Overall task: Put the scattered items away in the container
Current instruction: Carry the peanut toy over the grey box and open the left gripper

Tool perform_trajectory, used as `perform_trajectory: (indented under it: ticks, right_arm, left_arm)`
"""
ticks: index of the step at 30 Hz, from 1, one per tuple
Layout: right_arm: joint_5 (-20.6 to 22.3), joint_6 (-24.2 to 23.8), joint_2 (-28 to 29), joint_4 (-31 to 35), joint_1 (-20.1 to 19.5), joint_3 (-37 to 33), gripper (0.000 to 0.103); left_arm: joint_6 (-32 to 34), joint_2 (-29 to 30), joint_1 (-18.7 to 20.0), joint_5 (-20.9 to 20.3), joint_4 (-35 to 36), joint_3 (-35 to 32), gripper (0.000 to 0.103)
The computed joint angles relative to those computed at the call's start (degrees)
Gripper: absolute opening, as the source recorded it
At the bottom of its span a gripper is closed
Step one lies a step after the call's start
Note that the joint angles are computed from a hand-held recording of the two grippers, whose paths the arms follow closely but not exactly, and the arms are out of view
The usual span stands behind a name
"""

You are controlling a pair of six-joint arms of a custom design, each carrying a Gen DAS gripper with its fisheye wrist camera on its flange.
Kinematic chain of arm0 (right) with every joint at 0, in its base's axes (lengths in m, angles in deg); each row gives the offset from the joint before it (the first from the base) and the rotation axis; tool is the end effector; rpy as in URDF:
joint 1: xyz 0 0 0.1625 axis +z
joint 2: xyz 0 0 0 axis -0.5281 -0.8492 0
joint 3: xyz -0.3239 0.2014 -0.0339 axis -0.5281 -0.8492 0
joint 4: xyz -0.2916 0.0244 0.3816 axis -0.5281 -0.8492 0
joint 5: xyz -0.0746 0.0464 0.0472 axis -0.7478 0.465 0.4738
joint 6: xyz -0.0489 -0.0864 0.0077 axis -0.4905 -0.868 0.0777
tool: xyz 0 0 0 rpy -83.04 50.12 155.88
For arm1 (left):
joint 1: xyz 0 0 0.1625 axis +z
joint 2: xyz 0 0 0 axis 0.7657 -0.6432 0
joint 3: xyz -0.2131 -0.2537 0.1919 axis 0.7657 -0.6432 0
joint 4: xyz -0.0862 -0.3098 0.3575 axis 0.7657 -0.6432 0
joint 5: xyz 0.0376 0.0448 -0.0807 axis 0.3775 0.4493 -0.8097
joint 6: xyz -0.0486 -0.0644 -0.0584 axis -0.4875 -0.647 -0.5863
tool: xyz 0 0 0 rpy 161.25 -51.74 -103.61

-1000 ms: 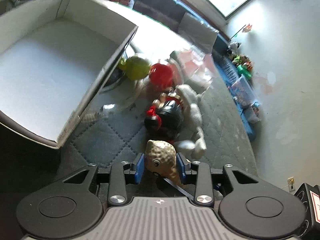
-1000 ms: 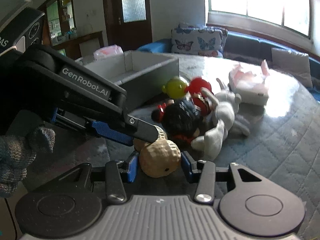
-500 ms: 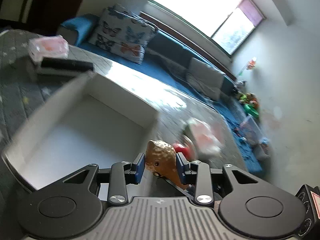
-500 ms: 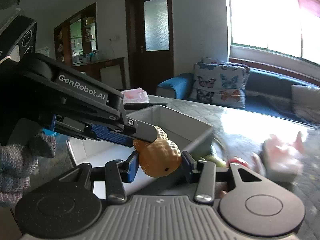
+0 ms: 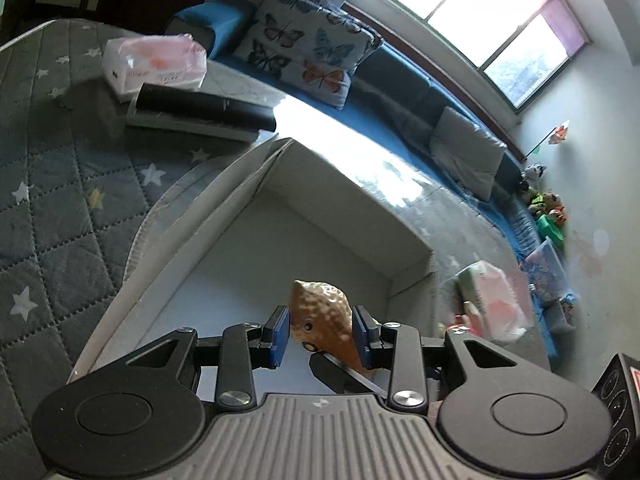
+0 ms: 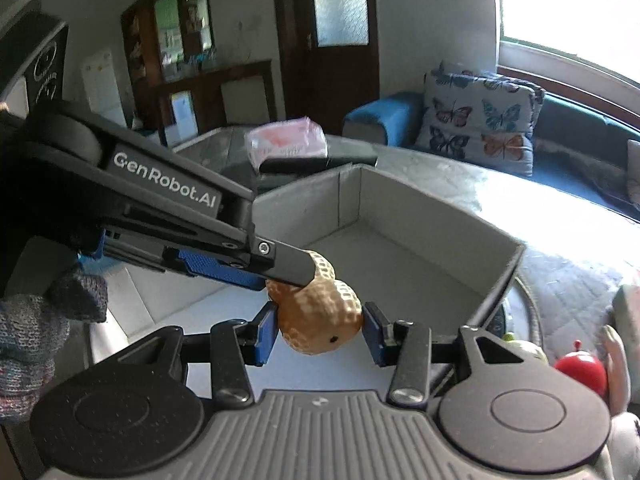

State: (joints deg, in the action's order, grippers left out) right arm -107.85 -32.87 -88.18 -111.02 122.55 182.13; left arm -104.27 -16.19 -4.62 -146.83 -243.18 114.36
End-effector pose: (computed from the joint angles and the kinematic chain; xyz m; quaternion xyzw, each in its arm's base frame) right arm 0.1176 -0.5466 0.2592 0.3100 -0.8640 0.3178 0.2374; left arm -0.3603 -0.6268 0.0504 0.0754 0.9490 -0.2857 0.1101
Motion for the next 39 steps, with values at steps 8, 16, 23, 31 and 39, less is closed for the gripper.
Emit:
perform_trajectory:
  ticks: [8, 16, 23, 31, 39]
  right_arm:
    - [-5.20, -3.15, 3.87, 0.31, 1.45, -1.90, 0.045]
    - [-6.96, -4.00, 5.30, -0.39, 2.02, -2.55, 0.046]
    - [-6.60, -3.98, 4.67, -0.06, 1.73, -2.43, 0.046]
    - [-3.27, -3.81, 0.81, -1.19, 1.37, 0.28, 0.051]
    - [1.55, -3.20, -7.11, -3.58, 0.56, 6.29, 0.061]
  left_arm:
    - [-0.87, 0.39, 0.92, -0.17, 1.59, -0.35, 0.036]
    - [-1.88, 0.25, 1.10, 0.22, 3.15, -0.14, 0.036]
    - [-2.48, 0.04, 0.90, 0.41, 3.99, 0.10, 0.036]
    - [-2.01, -1.53, -0.91, 1.94, 2.12, 2.06, 0.037]
    - [-1.81, -3.30, -4.04, 3.70, -0.49, 5.19, 0.037]
